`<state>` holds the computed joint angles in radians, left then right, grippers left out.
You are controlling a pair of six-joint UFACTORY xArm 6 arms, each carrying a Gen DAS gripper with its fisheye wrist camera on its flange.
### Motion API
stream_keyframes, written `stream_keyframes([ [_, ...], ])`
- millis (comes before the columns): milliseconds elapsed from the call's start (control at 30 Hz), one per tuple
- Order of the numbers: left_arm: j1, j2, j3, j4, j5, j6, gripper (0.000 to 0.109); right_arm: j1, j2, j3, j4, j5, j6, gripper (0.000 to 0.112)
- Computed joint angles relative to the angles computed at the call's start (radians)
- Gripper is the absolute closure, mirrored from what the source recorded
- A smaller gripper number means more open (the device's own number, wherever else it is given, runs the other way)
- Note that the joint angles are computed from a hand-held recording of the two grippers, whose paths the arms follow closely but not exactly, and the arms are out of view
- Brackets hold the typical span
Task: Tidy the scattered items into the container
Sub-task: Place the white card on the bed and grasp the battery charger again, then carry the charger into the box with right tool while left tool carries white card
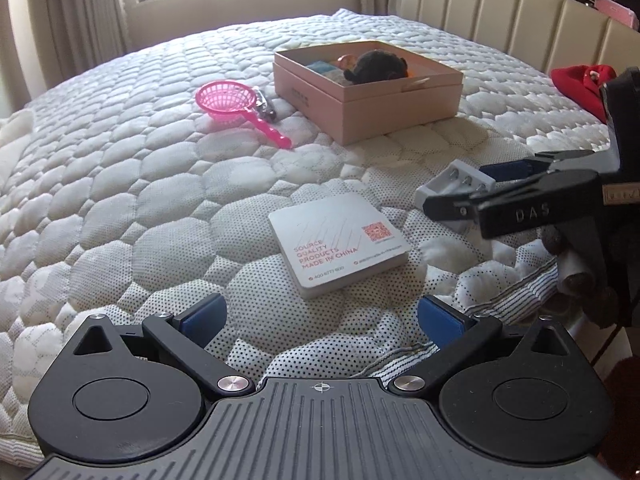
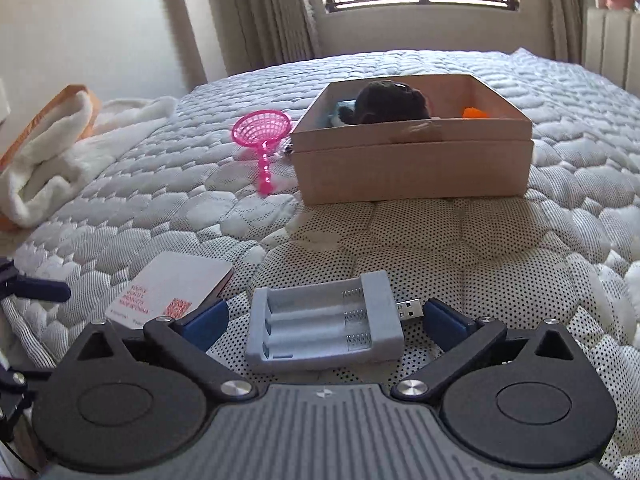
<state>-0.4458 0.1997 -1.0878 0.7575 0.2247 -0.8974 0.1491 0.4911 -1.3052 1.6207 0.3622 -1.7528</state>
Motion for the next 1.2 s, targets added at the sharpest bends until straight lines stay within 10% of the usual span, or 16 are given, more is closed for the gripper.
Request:
stream_keyframes([
  [500, -0.063, 0.309, -0.405, 0.138, 0.259, -0.172, 0.006, -0.064, -0.179, 0.168, 0.275, -0.034, -0.346, 0.021],
  [700, -0.039, 0.26, -0.32, 0.109, 0.163, -0.161, 0.019, -0.09, -0.266, 0.244, 0.307, -0.026, -0.416, 0.021],
  [1200, -0.038, 0.059, -0.315, 0.621, 0.001, -0.42, 0.019, -0.105, -0.44, 0.248, 0.368, -0.018, -0.544, 0.021],
])
